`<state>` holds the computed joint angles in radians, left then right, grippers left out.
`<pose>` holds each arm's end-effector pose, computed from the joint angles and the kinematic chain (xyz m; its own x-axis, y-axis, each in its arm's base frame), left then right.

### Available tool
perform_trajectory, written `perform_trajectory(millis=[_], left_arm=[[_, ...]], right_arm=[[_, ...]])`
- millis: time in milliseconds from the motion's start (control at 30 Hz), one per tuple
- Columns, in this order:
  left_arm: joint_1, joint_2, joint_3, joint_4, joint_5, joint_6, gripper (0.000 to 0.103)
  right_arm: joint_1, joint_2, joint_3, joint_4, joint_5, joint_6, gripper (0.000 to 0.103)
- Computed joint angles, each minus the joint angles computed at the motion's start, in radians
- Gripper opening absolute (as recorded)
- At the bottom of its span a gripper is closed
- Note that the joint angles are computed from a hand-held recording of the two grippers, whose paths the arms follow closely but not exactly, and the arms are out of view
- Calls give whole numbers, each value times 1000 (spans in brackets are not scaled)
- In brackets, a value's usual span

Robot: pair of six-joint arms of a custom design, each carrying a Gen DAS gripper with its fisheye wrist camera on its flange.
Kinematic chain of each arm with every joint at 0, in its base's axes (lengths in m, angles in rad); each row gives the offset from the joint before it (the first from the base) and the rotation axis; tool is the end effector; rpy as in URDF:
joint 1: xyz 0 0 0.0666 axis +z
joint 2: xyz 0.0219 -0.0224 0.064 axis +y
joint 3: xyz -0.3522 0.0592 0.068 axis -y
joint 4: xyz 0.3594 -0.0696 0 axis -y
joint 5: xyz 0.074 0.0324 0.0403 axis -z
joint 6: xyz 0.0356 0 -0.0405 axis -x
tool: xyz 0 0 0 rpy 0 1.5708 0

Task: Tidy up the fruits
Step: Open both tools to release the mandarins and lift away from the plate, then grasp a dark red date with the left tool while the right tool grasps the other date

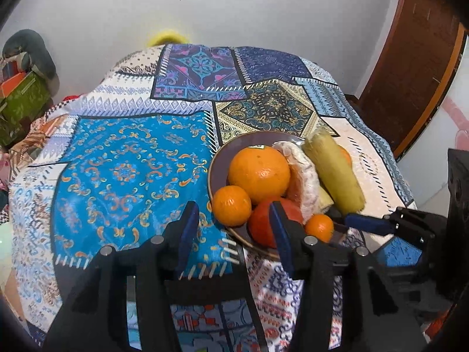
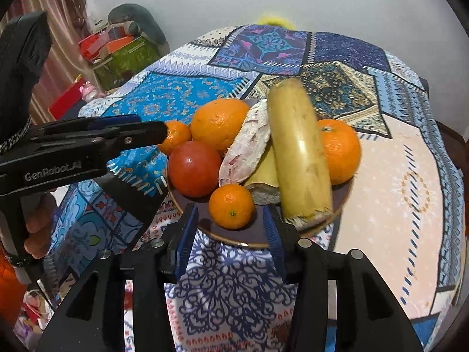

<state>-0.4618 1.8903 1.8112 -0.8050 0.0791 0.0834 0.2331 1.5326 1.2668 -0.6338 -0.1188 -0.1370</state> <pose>0.5578 -0.2812 0.3304 -0.7307 0.2709 -0.6267 0.4296 0.8958 -0.1137 0.4769 0.1171 0.3050 -0.7959 -0.0496 -0.6034 -0.1942 0.9649 0.1769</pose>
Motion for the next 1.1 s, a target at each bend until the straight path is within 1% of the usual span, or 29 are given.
perform_trajectory(millis=[133,333,500,600,800,967,1000,1067,1100], left_arm=[[-14,-79,-79,13,-29,-22,49],[-24,-191,-182,18,-52,-32,49],[-28,-251,-248,9,-63,-40,50],[-31,-263,-269,-2,-67,-44,50],[-43,-285,-337,1,-47,-41,50],[-56,-276,-364,1,-39,-51,50],[-56,-274,-367,-1,-33,-50,49],[-58,-265,-369,-4,-24,-51,49],[-59,-262,-370,-6,-22,-53,47]], right_arm=[[-6,-47,-27,-5,12,-7,43],[-15,-131,-76,-15,50,-14,43],[-24,-192,-133,-30,71,-9,43],[-24,-213,-173,-47,87,-3,43],[-51,-212,-229,-56,54,-26,43],[-54,-184,-237,-46,30,-28,43],[-53,-178,-236,-43,27,-29,42],[-53,-167,-237,-30,31,-34,37],[-52,-160,-236,-26,34,-38,32]])
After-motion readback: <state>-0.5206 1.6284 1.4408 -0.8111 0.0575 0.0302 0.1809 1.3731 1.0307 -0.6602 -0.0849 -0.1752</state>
